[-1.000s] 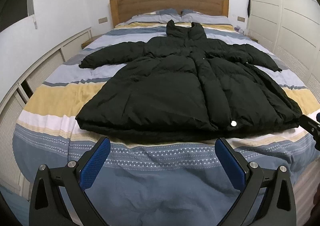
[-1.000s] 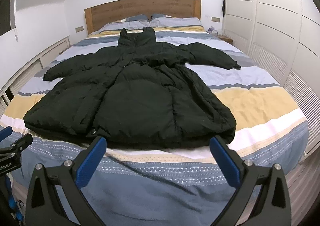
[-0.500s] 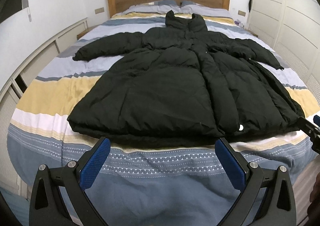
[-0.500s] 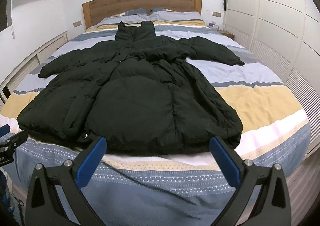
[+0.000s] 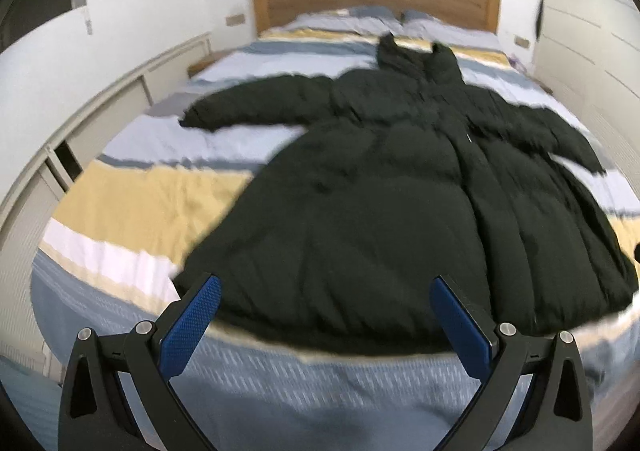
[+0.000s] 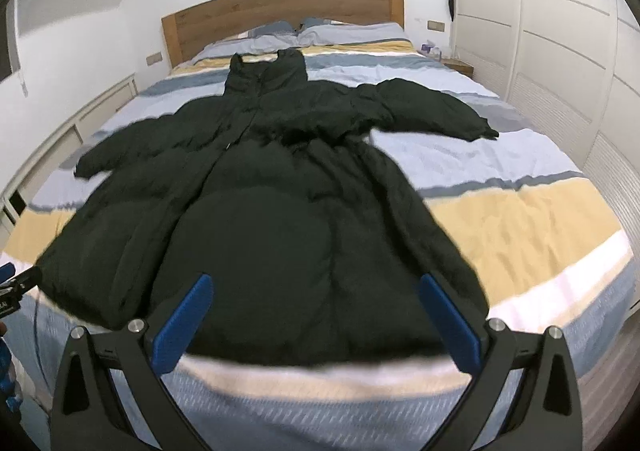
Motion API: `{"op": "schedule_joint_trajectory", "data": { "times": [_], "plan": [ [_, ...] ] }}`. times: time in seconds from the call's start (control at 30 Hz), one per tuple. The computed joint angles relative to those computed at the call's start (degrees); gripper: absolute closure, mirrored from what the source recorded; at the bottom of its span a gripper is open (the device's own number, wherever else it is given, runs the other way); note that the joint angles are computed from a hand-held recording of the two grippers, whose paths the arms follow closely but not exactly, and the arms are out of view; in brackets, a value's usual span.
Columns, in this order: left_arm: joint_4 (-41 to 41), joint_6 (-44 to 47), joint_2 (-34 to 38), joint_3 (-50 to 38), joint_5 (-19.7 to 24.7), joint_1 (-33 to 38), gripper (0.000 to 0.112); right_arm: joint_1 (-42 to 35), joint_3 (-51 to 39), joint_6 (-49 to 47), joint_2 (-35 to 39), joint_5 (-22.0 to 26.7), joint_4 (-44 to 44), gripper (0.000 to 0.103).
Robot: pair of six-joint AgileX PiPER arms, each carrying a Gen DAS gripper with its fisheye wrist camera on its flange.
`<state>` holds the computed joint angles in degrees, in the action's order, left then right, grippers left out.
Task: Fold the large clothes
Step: 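Grasp the jacket sleeve cuff with the right tool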
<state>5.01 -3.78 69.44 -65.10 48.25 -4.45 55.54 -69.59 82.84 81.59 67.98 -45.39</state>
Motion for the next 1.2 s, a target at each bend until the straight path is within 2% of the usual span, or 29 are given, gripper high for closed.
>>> {"op": "schedule_joint_trajectory", "data": {
  "times": [0.17,0.27,0.33,0.43,0.5,0.67,0.8,1.07,1.2],
  "plan": [
    [-2.82,1.65,7.26,-9.79,-0.11,2.29,0.01,-15.64,-1.5,-10.31,-1.43,-7.96,3.01,0.0],
    [-2.5,1.7,11.55,-14.42,-0.16,1.89,0.01,-27.84,-2.64,-17.82,-0.53,-16.44,8.52,0.0],
    [-1.9,1.27,14.49,-17.49,0.06,1.25,0.01,-36.4,-4.59,-23.78,1.99,-21.47,14.55,0.0],
    [-2.12,1.8,20.35,-23.89,1.96,0.78,0.01,-47.07,-9.52,-31.92,8.14,-25.72,22.83,0.0],
    [-1.56,1.42,22.84,-26.3,2.22,0.28,0.01,-54.11,-12.92,-38.2,13.03,-29.55,31.51,0.0],
    [-0.2,-0.99,29.89,-32.24,2.5,-1.42,0.01,-63.51,-22.15,-45.99,24.27,-31.57,43.49,0.0],
    [1.19,-3.23,34.64,-35.55,2.4,-2.56,0.01,-69.54,-28.54,-48.52,32.48,-33.38,52.72,0.0],
    [3.27,-5.97,41.19,-40.94,3.38,-3.37,0.01,-75.51,-39.21,-50.1,43.67,-33.3,61.22,0.0],
    [4.72,-7.18,43.12,-43.17,3.8,-3.63,0.01,-77.11,-40.38,-51.36,46.24,-35.72,65.36,0.0]
  ]
}}
